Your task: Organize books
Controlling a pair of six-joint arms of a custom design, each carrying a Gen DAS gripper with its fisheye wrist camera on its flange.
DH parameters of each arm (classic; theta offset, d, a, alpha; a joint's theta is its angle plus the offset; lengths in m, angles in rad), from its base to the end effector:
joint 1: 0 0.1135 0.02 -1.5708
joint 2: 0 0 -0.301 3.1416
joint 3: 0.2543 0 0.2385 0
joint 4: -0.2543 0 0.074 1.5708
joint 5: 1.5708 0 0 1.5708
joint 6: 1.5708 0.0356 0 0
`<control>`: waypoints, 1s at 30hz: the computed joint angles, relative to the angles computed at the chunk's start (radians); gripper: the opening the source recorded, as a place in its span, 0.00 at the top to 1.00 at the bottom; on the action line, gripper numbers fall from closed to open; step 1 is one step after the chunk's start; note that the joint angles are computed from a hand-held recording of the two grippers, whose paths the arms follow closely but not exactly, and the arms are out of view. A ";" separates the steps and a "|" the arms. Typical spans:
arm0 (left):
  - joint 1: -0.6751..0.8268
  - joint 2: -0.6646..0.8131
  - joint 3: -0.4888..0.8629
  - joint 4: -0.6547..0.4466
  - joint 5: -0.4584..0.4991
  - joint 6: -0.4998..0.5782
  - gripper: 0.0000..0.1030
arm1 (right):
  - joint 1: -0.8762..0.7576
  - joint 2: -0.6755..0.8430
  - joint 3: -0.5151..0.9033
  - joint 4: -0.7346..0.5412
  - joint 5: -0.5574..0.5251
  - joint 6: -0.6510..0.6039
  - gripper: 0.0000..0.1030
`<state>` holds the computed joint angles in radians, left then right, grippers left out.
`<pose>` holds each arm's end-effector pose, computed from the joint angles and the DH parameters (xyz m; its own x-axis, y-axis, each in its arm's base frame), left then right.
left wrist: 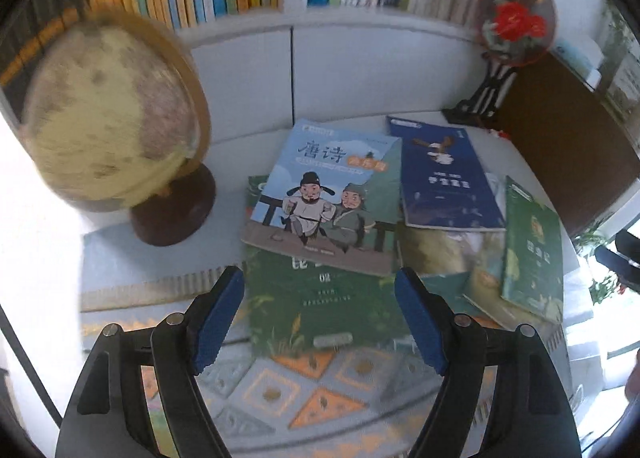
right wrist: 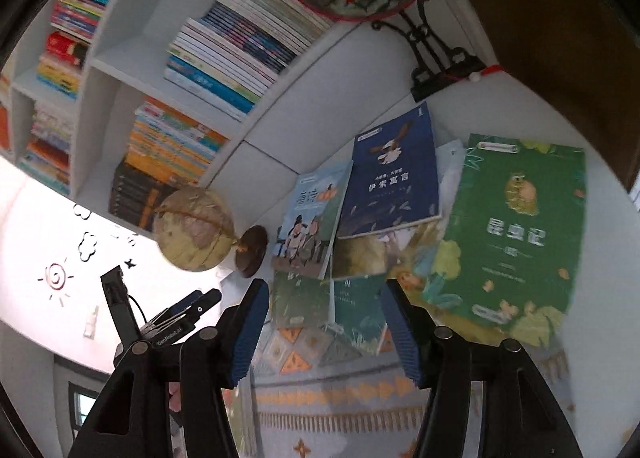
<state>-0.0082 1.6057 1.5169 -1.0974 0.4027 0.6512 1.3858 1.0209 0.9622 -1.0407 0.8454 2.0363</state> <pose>0.3057 -0.0165 0.3547 -0.6435 0.5630 -0.5186 0.6848 0.7261 -0.0615 0.0521 0.1337 0.3295 -0.4533 0.8006 -0.3918 0.4111 0.5778 0.7050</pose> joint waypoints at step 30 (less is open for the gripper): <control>-0.031 0.245 -0.090 0.199 0.060 0.086 0.22 | -0.696 0.536 -0.200 1.012 -0.616 -0.804 0.52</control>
<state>-0.0393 1.8506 1.4272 -0.8980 0.4624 0.7368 0.6893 1.5573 0.7626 -0.0283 0.2289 1.2318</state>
